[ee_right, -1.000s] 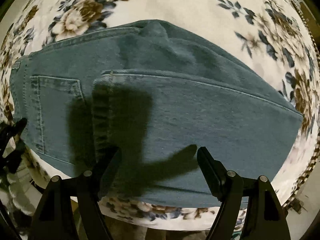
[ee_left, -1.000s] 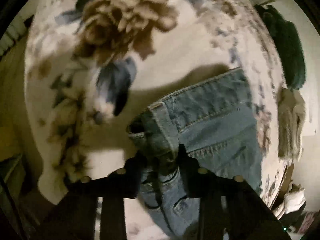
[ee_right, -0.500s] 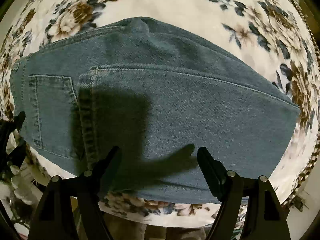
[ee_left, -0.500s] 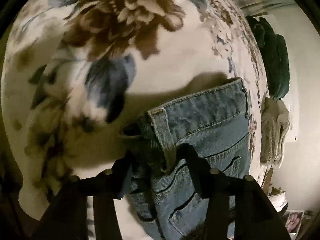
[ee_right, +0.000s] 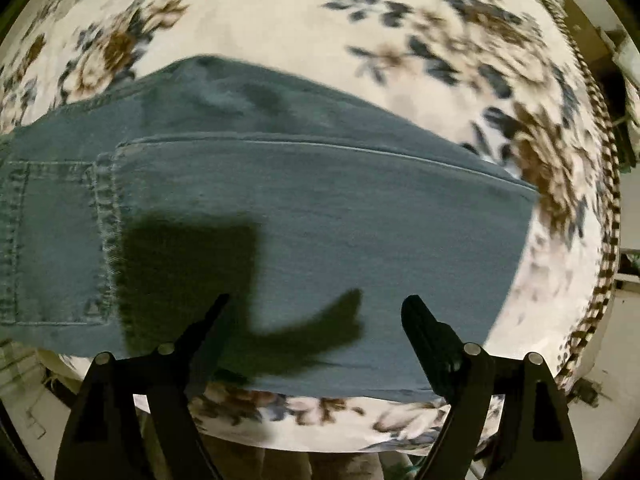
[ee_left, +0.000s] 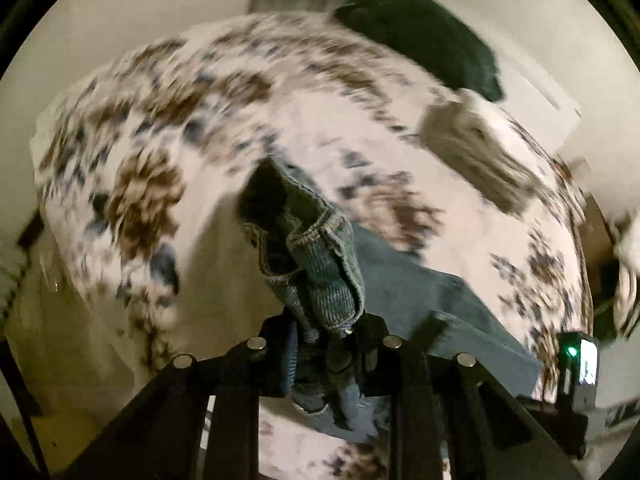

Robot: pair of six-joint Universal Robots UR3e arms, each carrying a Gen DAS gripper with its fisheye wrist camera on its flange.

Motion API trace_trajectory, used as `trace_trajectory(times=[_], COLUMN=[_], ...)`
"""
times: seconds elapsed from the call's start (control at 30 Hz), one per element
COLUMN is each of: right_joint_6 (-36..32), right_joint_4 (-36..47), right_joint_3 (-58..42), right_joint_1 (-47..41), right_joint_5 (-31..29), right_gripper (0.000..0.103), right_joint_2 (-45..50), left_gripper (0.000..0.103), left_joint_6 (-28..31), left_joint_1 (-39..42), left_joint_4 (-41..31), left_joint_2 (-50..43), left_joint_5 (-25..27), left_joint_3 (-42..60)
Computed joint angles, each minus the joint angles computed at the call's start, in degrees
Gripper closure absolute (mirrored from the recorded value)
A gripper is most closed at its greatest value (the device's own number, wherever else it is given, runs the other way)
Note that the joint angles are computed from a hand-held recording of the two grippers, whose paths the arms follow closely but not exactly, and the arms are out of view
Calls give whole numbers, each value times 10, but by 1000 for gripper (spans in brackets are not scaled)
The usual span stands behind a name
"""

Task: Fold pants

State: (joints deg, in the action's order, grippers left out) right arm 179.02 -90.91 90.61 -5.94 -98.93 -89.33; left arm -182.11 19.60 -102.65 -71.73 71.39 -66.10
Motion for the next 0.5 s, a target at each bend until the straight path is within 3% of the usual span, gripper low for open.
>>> trace_trajectory(times=[0.2, 0.33, 0.5], right_joint_6=[-149, -295, -419], right_joint_4=[22, 39, -9], right_joint_3=[80, 117, 171], right_joint_1=[-202, -393, -565], right_joint_5=[35, 49, 46], right_gripper=[15, 15, 15], right_joint_2=[-148, -223, -230], left_gripper=[84, 85, 85], left_joint_6=[-108, -168, -204], left_joint_1=[-287, -480, -591], left_joint_4=[-2, -29, -107], left_joint_2=[-145, -302, -494], left_joint_5=[127, 208, 254], left_joint_3=[217, 398, 617])
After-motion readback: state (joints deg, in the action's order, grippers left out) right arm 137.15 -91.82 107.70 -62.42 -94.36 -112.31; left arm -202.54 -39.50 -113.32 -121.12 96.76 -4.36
